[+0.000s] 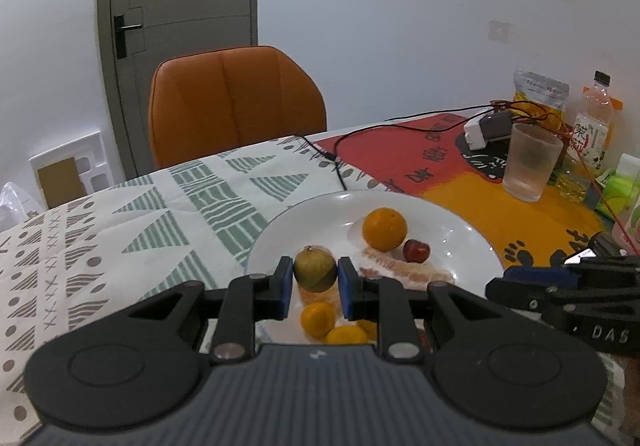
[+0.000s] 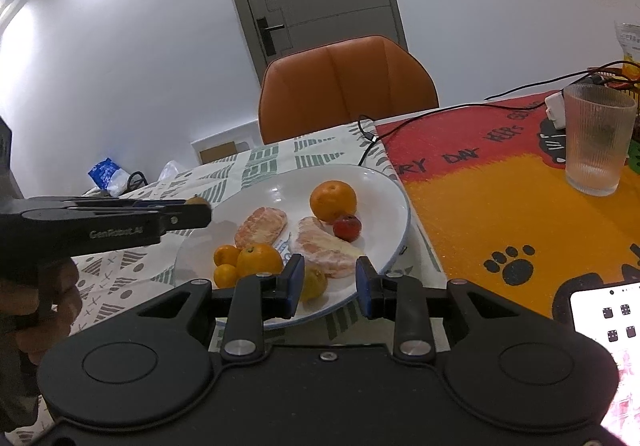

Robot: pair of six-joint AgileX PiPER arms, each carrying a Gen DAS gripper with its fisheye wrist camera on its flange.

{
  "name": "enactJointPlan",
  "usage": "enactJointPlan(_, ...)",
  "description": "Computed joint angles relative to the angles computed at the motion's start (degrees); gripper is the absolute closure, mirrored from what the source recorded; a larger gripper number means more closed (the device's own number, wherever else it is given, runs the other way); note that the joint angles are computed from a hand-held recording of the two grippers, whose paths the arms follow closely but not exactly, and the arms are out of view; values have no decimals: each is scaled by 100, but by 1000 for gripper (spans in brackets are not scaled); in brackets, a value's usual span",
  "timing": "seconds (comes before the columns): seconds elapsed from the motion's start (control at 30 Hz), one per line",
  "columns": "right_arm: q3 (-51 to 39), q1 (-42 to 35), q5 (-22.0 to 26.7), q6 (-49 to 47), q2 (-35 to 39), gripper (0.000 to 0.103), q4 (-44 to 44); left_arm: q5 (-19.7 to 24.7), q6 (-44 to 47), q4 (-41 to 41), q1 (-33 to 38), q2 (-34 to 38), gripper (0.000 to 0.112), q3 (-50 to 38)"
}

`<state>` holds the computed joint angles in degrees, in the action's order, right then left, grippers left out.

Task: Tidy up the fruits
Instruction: 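Carry both yellow fruits over the white plate with both grippers, then lower the yellow fruits onto the plate and open both grippers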

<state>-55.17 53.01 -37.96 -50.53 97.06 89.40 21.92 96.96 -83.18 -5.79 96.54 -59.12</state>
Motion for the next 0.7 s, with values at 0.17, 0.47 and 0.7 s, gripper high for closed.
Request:
enactJointPlan(0.17,-28,8,43,3,16,73,-48,50,-7,-47,21,-110,86,-10)
enactJointPlan(0.47,-147,190,-50,-130,28,73,73,31,-286,296,323,-402,82,244)
enactJointPlan(0.7,-252,335,-159,-301,39,68,253,-17,-323,298,686,-727,50,596)
